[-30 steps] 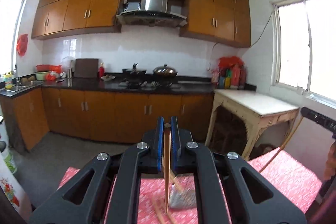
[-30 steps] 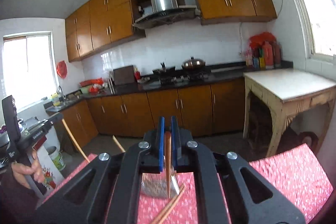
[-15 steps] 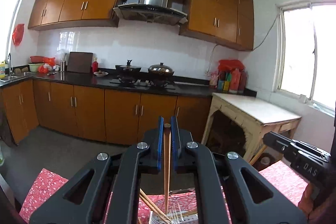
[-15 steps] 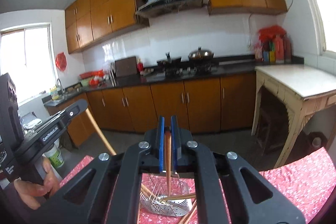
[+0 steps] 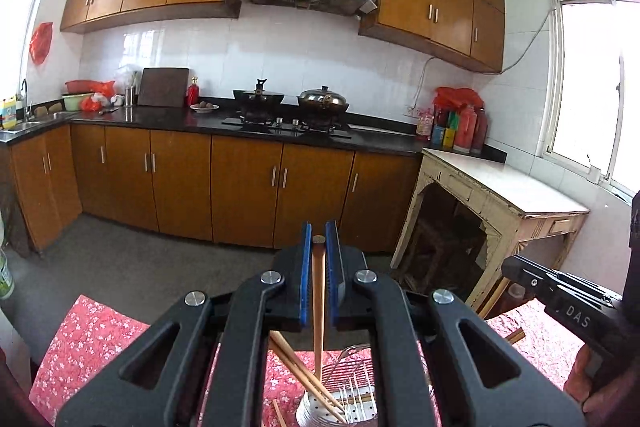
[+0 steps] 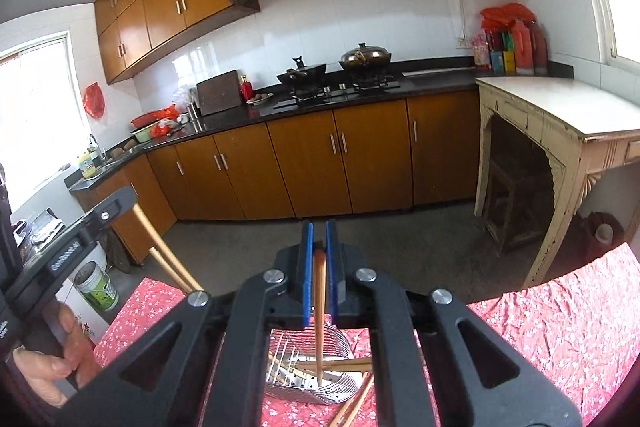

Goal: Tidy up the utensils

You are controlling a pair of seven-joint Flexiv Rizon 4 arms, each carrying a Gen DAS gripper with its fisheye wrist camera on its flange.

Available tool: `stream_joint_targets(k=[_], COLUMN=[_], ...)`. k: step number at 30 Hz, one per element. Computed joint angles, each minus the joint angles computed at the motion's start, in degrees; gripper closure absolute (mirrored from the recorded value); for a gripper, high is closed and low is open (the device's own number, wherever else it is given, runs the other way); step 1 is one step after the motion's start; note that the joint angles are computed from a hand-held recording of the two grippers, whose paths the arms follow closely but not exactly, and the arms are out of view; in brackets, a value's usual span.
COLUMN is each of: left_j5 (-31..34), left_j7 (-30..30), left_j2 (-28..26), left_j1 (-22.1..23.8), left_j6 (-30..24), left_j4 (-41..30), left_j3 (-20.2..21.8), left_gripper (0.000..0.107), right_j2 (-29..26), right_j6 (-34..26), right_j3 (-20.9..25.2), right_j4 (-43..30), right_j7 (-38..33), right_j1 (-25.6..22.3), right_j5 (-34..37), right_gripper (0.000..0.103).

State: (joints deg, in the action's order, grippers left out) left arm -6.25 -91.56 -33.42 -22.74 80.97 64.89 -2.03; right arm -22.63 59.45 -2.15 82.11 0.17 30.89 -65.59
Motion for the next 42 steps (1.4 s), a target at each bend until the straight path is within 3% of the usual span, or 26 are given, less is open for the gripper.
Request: stream_joint_targets(k=[3,5,6,7,8,15,21,24,29,31,36,42], left_j5=[0.72,0.66,0.89,1.56,2.15,5.94,6.26,6.7,8.98,7.95,4.16,6.27], left_j7=[-1.47,-2.07,-2.54,-3.89,-4.96,-7.9,-6.51,-4.85,-4.25,-3.44,-1.59,-3.32], left_j2=[0.43,1.55,2.03,2.55,3.06,8.73,16.98,19.36,18.83,17.95,16.26,14.19], left_j1=[-0.71,-0.18,-0.15,-0.55,-0.72,-0.24,3.18,4.1,3.66,4.08,4.57,1.59], left_j6=[-1.43,-1.84,-1.94,-1.9,-1.42,-0.67,2.59,2.08,-1.78,-2.89,-1.98,-3.84], left_j4=[-0.31,0.82,1.18,1.5,2.02,8.69,24.89,32.24,38.37,40.26,42.52,39.62], left_j3=[1.77,1.49,1.75,2.97,3.64,4.72,2.32,1.78,1.59,0.35,-2.32,-0.4], left_gripper=[0.099,0.096,0.083,0.063,0.056,0.053,0.044,0.042,0.042,0.042,0.042,0.043], right_j2=[0.24,1.9,2.68,3.75,4.57,12.23,17.1,15.58,8.0,5.26,1.54,-1.15], right_j6=[-3.59,-5.49,-5.97,-6.44,-6.81,-11.69,-17.51,-15.83,-1.36,1.84,1.76,-0.83], right_j3=[0.02,-0.14,0.0,0.34,0.9,5.78,12.0,13.7,12.67,11.54,8.81,7.64], right_j4=[-0.08,1.78,2.68,3.9,4.78,13.49,24.19,28.11,30.55,29.45,25.22,21.94], right_j7=[-1.22,1.06,2.38,3.56,4.38,12.0,15.32,15.17,17.4,17.23,13.89,8.01], right_j1=[0.76,1.13,0.97,0.66,0.23,-2.81,-4.07,-3.41,-2.5,-1.18,2.72,4.74], right_j5=[0.09,-2.16,-3.44,-4.64,-5.32,-10.67,-7.98,-3.74,1.75,3.3,5.34,10.3], right_gripper=[0.09,0.061,0.059,0.059,0.059,0.057,0.056,0.056,0.074,0.077,0.077,0.077])
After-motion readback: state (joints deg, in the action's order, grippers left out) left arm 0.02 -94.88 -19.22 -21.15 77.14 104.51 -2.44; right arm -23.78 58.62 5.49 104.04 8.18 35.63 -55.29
